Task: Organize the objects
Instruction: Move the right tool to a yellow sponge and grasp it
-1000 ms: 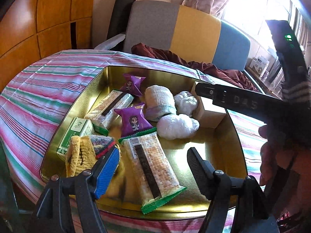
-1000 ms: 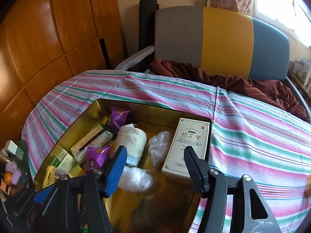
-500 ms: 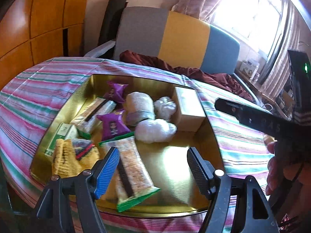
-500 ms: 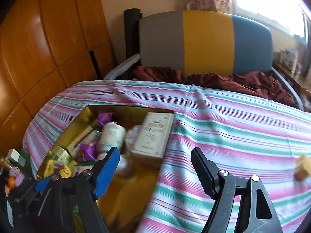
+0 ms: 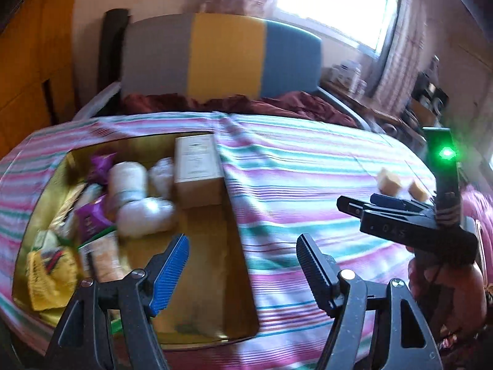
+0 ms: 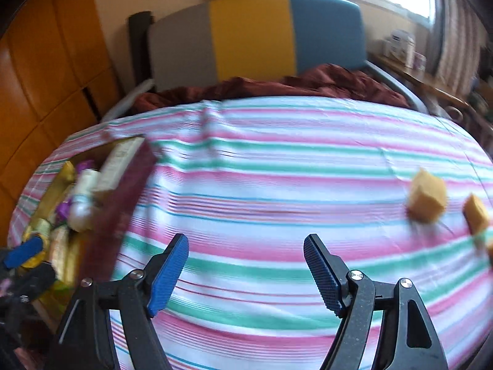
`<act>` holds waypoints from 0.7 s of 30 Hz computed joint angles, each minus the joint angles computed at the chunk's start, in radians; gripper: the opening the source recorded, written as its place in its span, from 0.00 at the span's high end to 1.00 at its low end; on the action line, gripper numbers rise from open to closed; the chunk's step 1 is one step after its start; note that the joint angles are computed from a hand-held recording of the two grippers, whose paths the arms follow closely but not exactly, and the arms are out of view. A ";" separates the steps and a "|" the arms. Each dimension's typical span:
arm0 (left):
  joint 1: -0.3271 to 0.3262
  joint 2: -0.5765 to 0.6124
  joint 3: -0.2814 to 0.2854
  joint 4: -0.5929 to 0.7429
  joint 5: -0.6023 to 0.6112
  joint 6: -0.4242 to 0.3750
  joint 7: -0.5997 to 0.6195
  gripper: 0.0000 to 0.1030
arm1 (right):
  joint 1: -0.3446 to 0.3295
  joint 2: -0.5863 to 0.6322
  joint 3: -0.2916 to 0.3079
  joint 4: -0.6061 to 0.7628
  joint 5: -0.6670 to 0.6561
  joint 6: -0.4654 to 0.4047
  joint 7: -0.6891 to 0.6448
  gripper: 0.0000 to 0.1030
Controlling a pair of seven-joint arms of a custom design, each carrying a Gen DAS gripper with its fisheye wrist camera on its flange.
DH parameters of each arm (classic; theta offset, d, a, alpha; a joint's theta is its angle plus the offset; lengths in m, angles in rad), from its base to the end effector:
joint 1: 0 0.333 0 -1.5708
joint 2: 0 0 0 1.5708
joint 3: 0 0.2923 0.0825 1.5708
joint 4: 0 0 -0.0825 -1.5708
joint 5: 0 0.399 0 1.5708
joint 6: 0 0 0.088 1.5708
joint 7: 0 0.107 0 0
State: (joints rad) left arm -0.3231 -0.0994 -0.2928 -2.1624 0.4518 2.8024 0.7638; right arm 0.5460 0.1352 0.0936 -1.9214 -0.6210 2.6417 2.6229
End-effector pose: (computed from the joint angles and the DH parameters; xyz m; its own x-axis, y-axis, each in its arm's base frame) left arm 0.4588 -0.3545 0.4892 -0.2391 -0.9619 0.1324 -0.7154 0.0823 -0.6938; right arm 0.5078 0.3940 0.4538 0.0843 -0.9904 -0.1097 -0.7655 0.0061 -0.6434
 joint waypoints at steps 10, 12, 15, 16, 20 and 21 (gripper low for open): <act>-0.071 0.123 -0.023 0.137 -0.083 -0.035 0.159 0.29 | -0.178 -0.171 -0.018 -0.197 -0.188 -0.103 0.189 0.25; -0.083 0.150 -0.025 0.168 -0.089 -0.054 0.169 0.29 | -0.226 -0.176 -0.026 -0.197 -0.205 -0.145 0.189 0.25; -0.096 0.181 -0.027 0.201 -0.106 -0.075 0.190 0.29 | -0.277 -0.166 -0.037 -0.181 -0.214 -0.193 0.183 0.25; -0.103 0.193 -0.027 0.216 -0.099 -0.089 0.191 0.29 | -0.293 -0.169 -0.045 -0.185 -0.207 -0.195 0.174 0.25; -0.121 0.239 -0.028 0.270 -0.099 -0.126 0.218 0.29 | -0.343 -0.138 -0.069 -0.155 -0.156 -0.209 0.103 0.25; -0.127 0.259 -0.029 0.295 -0.098 -0.139 0.226 0.29 | -0.351 -0.134 -0.074 -0.153 -0.138 -0.206 0.082 0.24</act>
State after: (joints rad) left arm -0.4501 0.1599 -0.3214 -1.8671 0.3542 2.6630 0.9895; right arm 0.1948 0.0014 0.0192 -2.0742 -0.7592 2.4353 2.7050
